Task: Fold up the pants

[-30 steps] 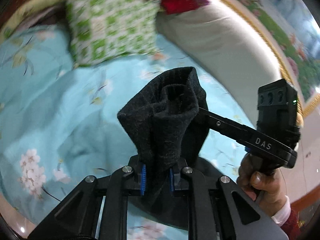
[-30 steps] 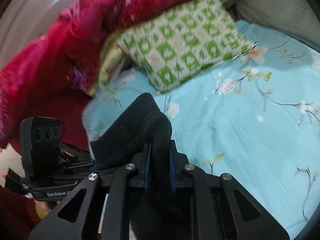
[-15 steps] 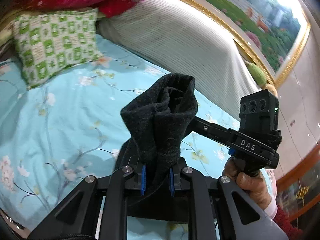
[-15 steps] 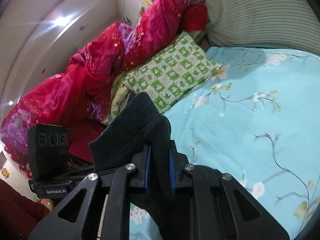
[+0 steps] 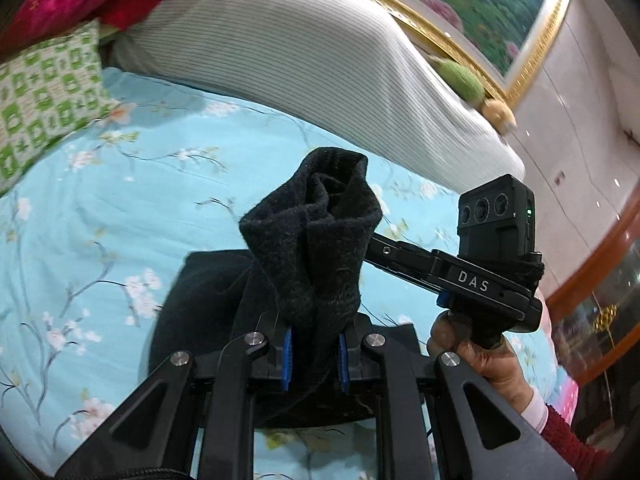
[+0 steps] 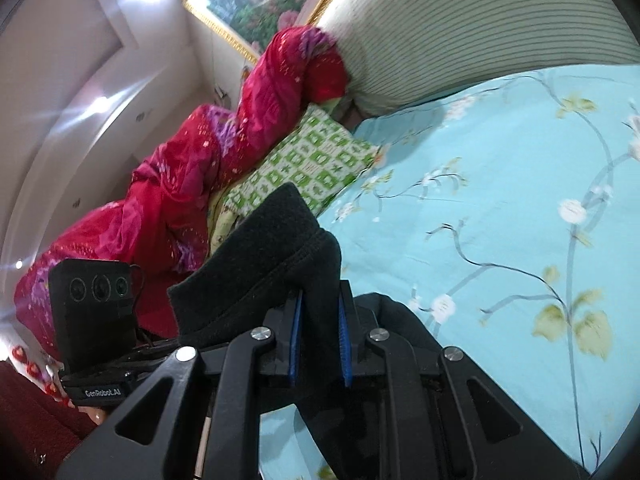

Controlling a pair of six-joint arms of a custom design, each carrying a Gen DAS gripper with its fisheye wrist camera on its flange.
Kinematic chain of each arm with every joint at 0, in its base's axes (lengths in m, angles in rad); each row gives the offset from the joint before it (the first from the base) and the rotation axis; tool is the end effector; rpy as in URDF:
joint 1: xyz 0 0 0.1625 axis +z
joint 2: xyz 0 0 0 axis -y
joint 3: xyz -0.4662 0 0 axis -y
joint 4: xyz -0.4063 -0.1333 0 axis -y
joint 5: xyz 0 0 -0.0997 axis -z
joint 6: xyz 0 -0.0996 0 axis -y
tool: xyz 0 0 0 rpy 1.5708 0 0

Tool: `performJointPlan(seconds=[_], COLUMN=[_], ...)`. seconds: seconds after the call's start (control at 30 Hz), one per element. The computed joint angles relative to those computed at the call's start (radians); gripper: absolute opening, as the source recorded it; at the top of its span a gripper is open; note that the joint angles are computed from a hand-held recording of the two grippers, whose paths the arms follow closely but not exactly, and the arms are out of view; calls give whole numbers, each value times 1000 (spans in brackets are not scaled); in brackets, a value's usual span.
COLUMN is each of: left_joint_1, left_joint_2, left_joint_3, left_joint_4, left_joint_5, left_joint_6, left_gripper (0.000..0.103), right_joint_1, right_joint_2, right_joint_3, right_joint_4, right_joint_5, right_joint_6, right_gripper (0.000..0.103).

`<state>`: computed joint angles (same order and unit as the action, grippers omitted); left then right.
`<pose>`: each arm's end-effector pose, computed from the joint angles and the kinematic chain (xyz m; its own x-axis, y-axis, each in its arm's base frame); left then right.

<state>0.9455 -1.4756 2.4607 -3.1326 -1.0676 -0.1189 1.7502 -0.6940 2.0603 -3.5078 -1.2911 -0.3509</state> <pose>-0.0871 -0.4305 0.2692 -0.9163 0.2169 -0.3367 0.3847 0.7104 -0.5894 0.2611 -0.5385 0.0362 -0.8115 -0.5835 -0.0325 -0.4569 0.6682 -0.5872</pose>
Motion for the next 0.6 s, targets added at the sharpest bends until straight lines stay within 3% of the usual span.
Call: performJointPlan(seconds=[0.2, 0.6], left_joint_1=[-33, -66], left_joint_2=[72, 202], left_joint_3=[7, 28], left_joint_4=[-12, -70], left_joint_5=[-6, -4], left_joint_6=[8, 68], left_gripper=[16, 16], right_joint_1=[-59, -140], right_joint_2=[-27, -50], right_joint_3=[90, 189], right_joint_4=[-110, -225], right_joint_5=[28, 22], right_joint_6=[16, 21], right_gripper=[17, 19])
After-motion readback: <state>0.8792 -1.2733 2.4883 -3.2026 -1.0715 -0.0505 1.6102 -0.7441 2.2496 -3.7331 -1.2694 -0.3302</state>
